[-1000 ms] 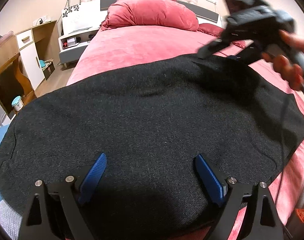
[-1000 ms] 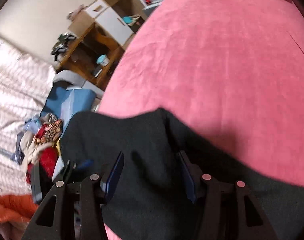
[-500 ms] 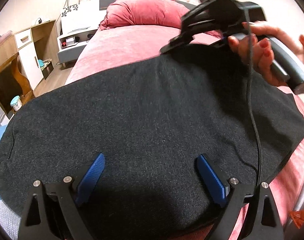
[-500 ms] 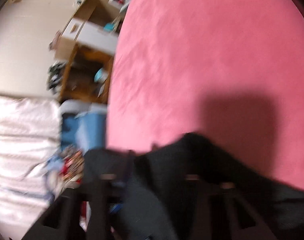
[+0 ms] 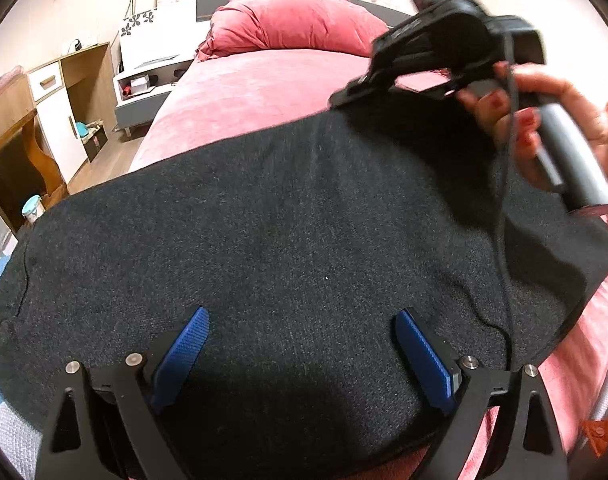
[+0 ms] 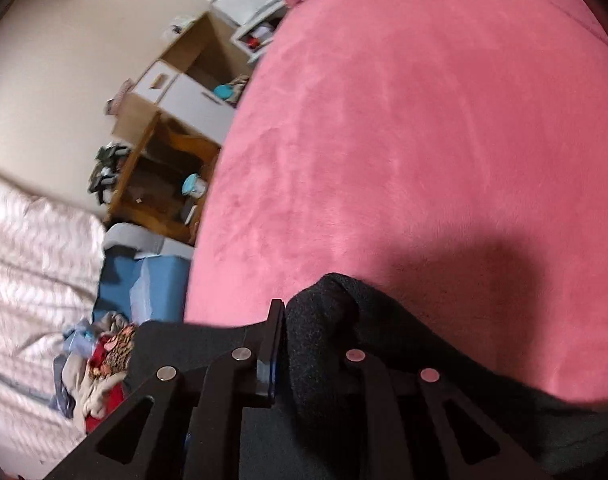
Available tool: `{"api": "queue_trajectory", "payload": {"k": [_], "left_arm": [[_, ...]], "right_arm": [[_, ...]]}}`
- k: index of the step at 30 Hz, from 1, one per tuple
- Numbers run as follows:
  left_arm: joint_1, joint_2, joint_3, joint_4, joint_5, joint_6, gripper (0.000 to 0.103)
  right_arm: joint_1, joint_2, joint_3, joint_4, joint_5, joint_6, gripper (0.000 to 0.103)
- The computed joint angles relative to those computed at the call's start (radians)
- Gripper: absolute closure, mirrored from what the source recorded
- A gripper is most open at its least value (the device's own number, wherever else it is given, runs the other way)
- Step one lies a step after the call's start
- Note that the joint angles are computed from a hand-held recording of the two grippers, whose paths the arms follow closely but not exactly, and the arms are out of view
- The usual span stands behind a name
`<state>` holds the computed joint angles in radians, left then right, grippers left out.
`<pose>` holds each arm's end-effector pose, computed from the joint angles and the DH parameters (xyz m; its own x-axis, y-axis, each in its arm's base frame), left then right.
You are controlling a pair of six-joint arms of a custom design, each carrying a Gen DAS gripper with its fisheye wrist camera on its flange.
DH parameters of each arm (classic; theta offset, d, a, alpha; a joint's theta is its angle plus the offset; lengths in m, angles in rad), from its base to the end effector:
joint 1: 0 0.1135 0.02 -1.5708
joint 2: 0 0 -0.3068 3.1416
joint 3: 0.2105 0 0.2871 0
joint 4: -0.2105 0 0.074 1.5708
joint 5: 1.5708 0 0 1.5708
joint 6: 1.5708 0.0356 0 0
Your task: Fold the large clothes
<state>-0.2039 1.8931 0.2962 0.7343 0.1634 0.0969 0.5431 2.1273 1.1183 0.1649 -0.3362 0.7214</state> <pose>0.2346 -0.0544 0.0394 -0.7110 0.2445 -0.6594 0.3740 0.9255 -0.0600 0.3825 0.2446 0.0879 -0.9266 0.1689 -0.3361 -0.0846 0.7769 0.6239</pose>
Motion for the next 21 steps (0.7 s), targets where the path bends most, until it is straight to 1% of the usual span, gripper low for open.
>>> {"api": "queue_trajectory", "payload": {"k": [2, 4, 5, 6, 7, 9, 10, 11, 13, 14, 15, 16, 18, 19, 20, 21], "left_arm": [[0.002, -0.007, -0.003, 0.0, 0.0, 0.0, 0.008], [0.004, -0.021, -0.015, 0.003, -0.004, -0.002, 0.008], [0.006, -0.028, -0.022, 0.004, -0.006, -0.004, 0.008], [0.009, -0.036, -0.032, 0.011, -0.009, -0.006, 0.008], [0.014, -0.048, -0.045, 0.02, -0.01, -0.008, 0.008], [0.024, -0.061, -0.066, 0.046, -0.012, -0.017, 0.009], [0.031, -0.065, -0.079, 0.068, -0.019, -0.026, 0.009], [0.035, -0.067, -0.086, 0.081, -0.026, -0.035, 0.009], [0.042, -0.059, -0.095, 0.102, -0.041, -0.049, 0.009], [0.046, -0.054, -0.095, 0.101, -0.044, -0.05, 0.009], [0.041, -0.05, -0.094, 0.097, -0.054, -0.05, 0.009], [0.04, -0.046, -0.098, 0.104, -0.061, -0.046, 0.009], [0.022, -0.039, -0.105, 0.119, -0.095, -0.037, 0.009], [0.012, -0.037, -0.108, 0.121, -0.112, -0.032, 0.009], [0.007, -0.034, -0.111, 0.124, -0.12, -0.03, 0.009], [0.005, -0.032, -0.113, 0.125, -0.124, -0.029, 0.009]], "right_arm": [[0.004, -0.045, -0.038, 0.031, -0.002, 0.013, 0.087], [0.007, -0.115, -0.101, 0.049, 0.09, 0.032, 0.079], [0.005, -0.143, -0.134, 0.074, 0.139, 0.055, 0.076], [-0.002, -0.198, -0.192, 0.106, 0.213, 0.093, 0.075], [-0.001, -0.24, -0.225, 0.108, 0.266, 0.113, 0.073], [0.021, -0.368, -0.324, 0.108, 0.363, 0.096, 0.073], [0.045, -0.419, -0.366, 0.101, 0.406, 0.075, 0.073], [0.081, -0.443, -0.369, 0.064, 0.449, 0.061, 0.073], [0.187, -0.491, -0.393, -0.063, 0.573, 0.017, 0.073], [0.216, -0.508, -0.414, -0.103, 0.611, 0.006, 0.073], [0.281, -0.485, -0.412, -0.166, 0.675, 0.021, 0.073], [0.309, -0.474, -0.418, -0.196, 0.694, 0.034, 0.073], [0.378, -0.396, -0.407, -0.266, 0.709, 0.116, 0.073], [0.403, -0.358, -0.409, -0.269, 0.7, 0.162, 0.072], [0.446, -0.325, -0.432, -0.24, 0.709, 0.231, 0.072], [0.507, -0.325, -0.469, -0.188, 0.794, 0.298, 0.07]]}}
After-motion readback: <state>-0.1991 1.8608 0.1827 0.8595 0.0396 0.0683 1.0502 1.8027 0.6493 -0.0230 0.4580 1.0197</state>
